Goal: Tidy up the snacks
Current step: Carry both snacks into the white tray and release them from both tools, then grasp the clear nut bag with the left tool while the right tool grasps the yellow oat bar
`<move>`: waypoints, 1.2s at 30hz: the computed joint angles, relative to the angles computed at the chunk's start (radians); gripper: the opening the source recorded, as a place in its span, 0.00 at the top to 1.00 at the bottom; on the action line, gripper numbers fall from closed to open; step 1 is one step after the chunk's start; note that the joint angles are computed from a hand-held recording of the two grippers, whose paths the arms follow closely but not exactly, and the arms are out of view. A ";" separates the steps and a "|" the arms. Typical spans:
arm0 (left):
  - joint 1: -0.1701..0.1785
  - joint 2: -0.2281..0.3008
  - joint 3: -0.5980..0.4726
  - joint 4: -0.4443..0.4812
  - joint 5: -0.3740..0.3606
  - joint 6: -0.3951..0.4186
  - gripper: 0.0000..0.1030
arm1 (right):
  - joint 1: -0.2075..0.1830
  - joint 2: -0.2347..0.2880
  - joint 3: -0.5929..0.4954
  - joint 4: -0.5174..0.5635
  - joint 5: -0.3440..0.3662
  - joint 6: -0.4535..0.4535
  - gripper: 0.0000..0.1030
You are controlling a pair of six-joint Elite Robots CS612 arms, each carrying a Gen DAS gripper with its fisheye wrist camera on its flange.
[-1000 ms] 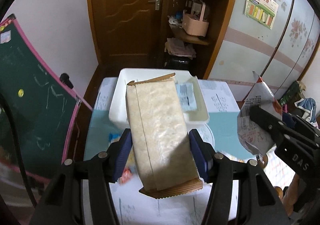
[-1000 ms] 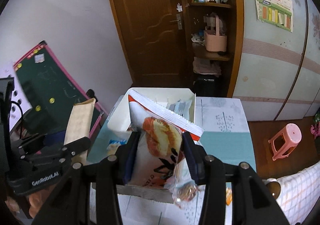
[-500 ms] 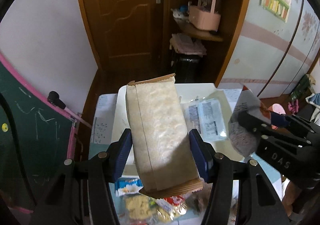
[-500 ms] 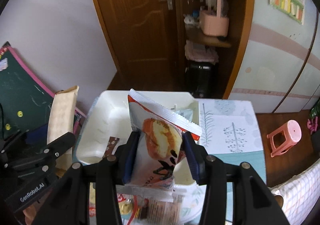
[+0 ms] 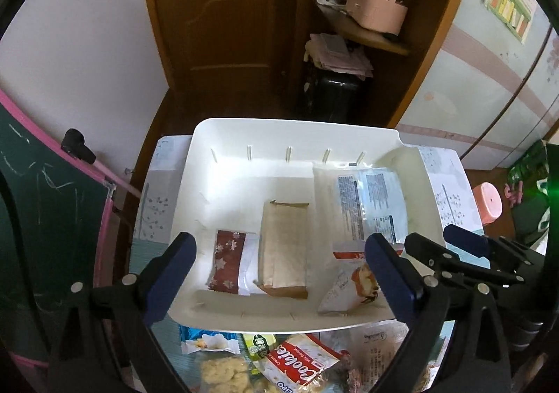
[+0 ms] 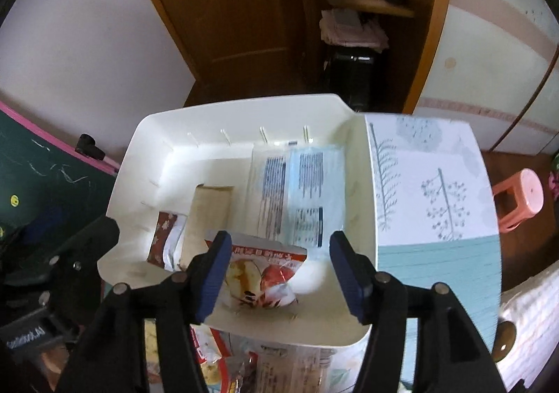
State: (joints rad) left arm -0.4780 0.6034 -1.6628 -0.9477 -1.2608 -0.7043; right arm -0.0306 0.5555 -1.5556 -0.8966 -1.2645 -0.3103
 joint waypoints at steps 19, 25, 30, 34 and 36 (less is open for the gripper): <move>-0.080 -0.016 -0.092 0.032 0.140 0.021 0.07 | -0.014 -0.002 -0.100 0.018 -0.015 -0.035 0.42; -0.101 -0.021 -0.142 0.065 0.164 -0.025 0.07 | -0.020 0.002 -0.149 0.006 -0.021 -0.053 0.42; -0.123 -0.025 -0.177 0.098 0.192 -0.057 0.07 | -0.029 0.002 -0.190 0.001 -0.017 -0.056 0.42; -0.144 -0.038 -0.200 0.140 0.204 -0.073 0.07 | -0.039 -0.003 -0.218 0.021 0.007 -0.072 0.42; -0.153 -0.044 -0.205 0.160 0.202 -0.078 0.07 | -0.047 0.000 -0.241 0.023 0.027 -0.087 0.42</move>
State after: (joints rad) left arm -0.6311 0.5590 -1.8681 -0.7873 -1.0588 -0.7820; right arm -0.0779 0.5554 -1.7971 -0.8739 -1.2371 -0.3969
